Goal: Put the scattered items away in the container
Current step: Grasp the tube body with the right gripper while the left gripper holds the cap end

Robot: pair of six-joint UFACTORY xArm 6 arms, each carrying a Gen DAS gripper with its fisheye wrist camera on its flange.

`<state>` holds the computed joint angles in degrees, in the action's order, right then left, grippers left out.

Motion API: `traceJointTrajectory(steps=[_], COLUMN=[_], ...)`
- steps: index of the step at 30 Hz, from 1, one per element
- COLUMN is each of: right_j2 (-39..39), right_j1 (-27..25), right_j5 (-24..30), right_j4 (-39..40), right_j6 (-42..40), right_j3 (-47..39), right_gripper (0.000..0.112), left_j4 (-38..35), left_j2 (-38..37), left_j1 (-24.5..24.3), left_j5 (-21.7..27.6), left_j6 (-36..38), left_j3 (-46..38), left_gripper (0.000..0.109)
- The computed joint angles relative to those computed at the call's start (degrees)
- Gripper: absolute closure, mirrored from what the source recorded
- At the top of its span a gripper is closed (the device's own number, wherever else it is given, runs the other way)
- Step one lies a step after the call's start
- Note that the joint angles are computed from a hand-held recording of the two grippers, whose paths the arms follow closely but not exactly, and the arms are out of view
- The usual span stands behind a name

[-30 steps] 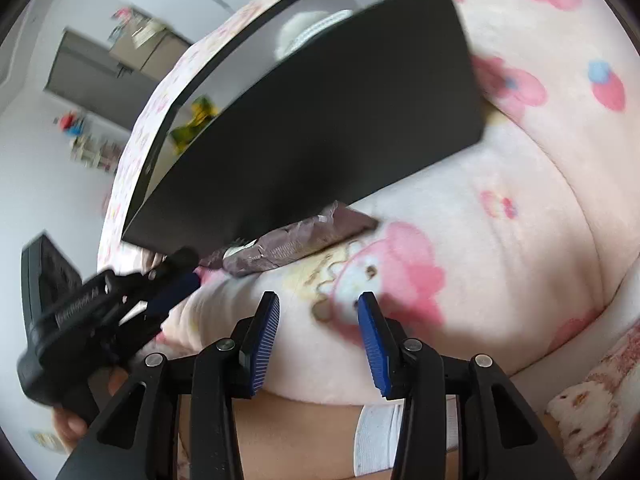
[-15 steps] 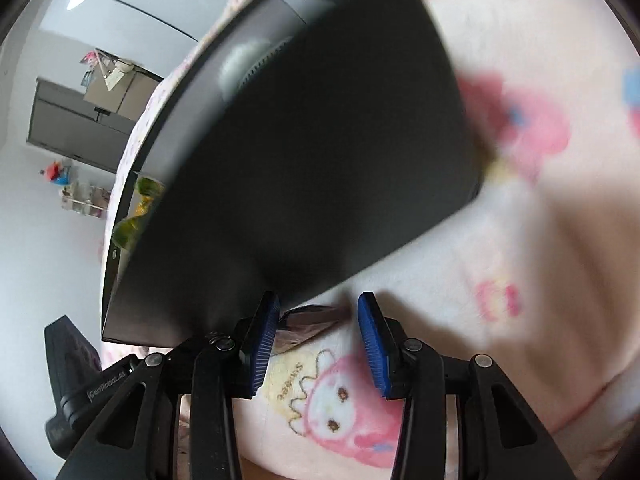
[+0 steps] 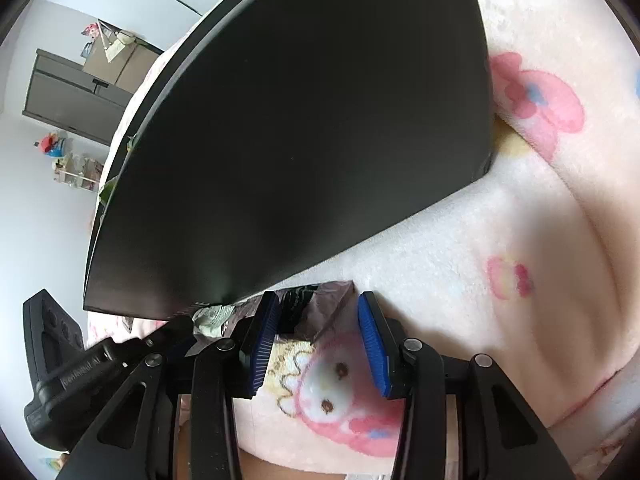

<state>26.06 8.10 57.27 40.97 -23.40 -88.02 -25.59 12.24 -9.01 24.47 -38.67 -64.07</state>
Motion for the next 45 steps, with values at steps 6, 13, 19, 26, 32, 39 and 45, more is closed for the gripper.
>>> traceJointTrajectory(steps=[6,13,19,26,32,39,45], right_j2=[-2.39,-11.46,-9.81,-7.63,-6.28,0.58,5.72], right_j1=[-0.03,-0.71,-2.17,-0.24,-0.26,0.05,2.71], right_j5=[-1.36,-5.03,2.28,0.34,-3.6,-3.17,-2.26], right_j4=[1.82,1.32,-1.22,0.53,5.0,5.72,3.18], right_j6=[-3.15,-9.82,-10.75,-6.33,-3.88,-0.62,4.62], right_j3=[3.39,11.85,8.64,5.94,4.02,-2.77,-7.84], right_gripper=[0.075,0.075,0.075,0.075,0.075,0.075,0.073], left_j4=[-0.26,-5.79,8.34,0.45,-0.04,-10.0,-11.44], left_j2=[0.26,-3.64,1.65,-9.7,-8.68,-5.3,-4.48], left_j1=[-0.86,-2.88,-2.4,-1.52,0.65,2.05,2.34], left_j5=[0.31,1.13,9.03,2.3,3.18,3.99,4.94], left_j6=[2.72,11.74,4.61,9.83,6.93,12.29,14.54], left_j3=[-0.95,1.67,-7.73,7.82,6.86,4.53,3.95], left_gripper=[0.072,0.075,0.078,0.075,0.07,0.062,0.059])
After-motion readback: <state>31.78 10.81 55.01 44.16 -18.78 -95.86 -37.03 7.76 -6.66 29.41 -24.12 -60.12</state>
